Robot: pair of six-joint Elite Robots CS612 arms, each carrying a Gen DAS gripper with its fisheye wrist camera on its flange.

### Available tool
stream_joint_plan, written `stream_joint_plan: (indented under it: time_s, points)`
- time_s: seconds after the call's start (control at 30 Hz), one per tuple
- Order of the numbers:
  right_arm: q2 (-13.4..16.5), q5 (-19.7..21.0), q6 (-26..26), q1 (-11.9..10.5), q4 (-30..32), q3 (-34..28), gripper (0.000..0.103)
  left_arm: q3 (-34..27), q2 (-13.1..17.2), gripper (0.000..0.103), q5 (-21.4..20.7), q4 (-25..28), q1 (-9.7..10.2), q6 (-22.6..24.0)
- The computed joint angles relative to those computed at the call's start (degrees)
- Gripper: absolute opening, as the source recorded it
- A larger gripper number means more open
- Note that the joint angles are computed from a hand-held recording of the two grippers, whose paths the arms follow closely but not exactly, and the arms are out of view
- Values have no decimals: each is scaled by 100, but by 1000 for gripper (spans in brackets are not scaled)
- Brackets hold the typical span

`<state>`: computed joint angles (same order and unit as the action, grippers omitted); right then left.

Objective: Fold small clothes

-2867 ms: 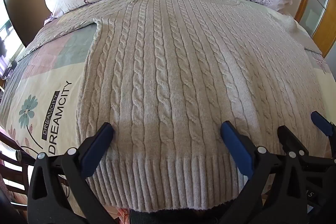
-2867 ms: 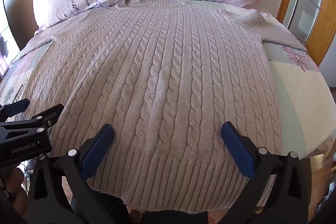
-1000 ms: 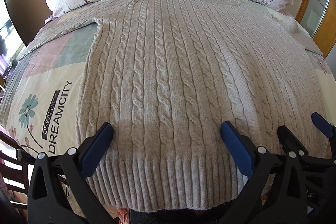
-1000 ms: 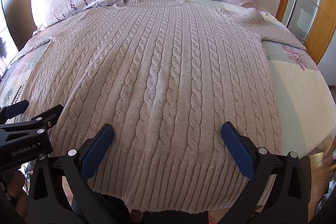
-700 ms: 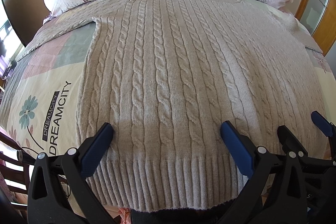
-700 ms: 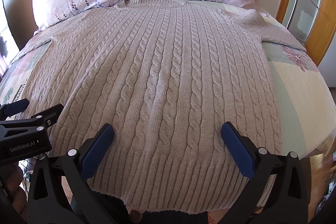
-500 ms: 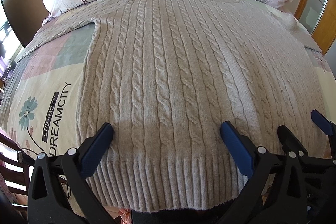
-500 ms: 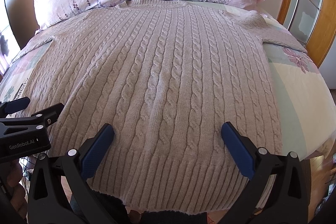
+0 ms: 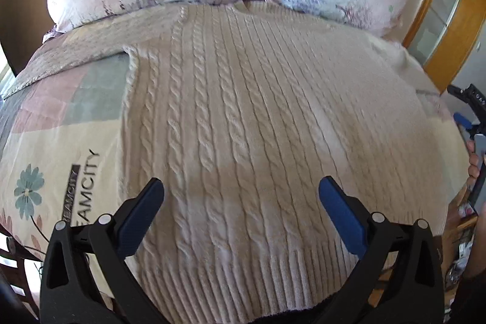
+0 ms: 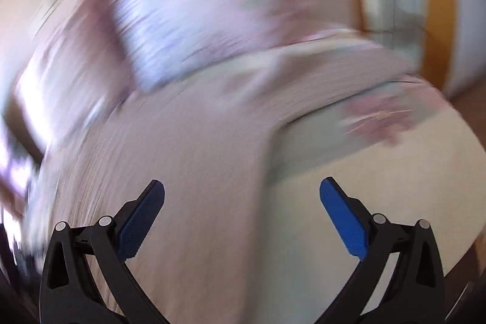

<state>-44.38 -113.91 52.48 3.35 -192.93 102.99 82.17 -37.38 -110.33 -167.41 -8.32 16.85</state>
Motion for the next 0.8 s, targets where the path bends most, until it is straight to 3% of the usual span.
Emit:
stream_joint_plan:
  time_s: [0.07,0.13,0.17,0.27,0.3,0.4,0.47,0.57,0.67,0.7,0.73,0.8]
  points:
    - [-108,37,871,-469,-84,283,74,-195,105,101,-191,-227,87,-207]
    - [-125,253,1483,-896,-171,443,67,-392,210,101,-320,-269,137,-222]
    - [-108,375,1648,-1024,-214,471,60,-475,250,101,-402,-240,160,-195]
    - [0,860,2158,-1406,-369,485,52,-813,399,101,-387,71,198,-109]
    - [36,942,2208,-1463,-406,469,49,-901,470,101,-384,-52,218,-165]
    - [148,863,2153,-1500,-382,321,36,-1099,650,101,-239,-598,256,-315]
    - [189,786,2242,-1523,-454,296,33,-1269,742,101,21,-679,258,-323]
    - [241,691,2461,-1620,-644,290,29,-1661,918,101,113,-440,317,-510]
    - [151,491,2496,-1628,-126,238,7,-2199,1160,101,-29,-23,463,-1155]
    - [154,270,2384,-1561,-100,171,7,-2367,1247,101,-81,69,507,-1389]
    - [130,-190,2031,-1380,-137,47,7,-2549,1345,101,-206,123,576,-1678]
    - [157,-713,1096,-1088,-324,-252,7,-2907,1551,101,-489,147,723,-2336]
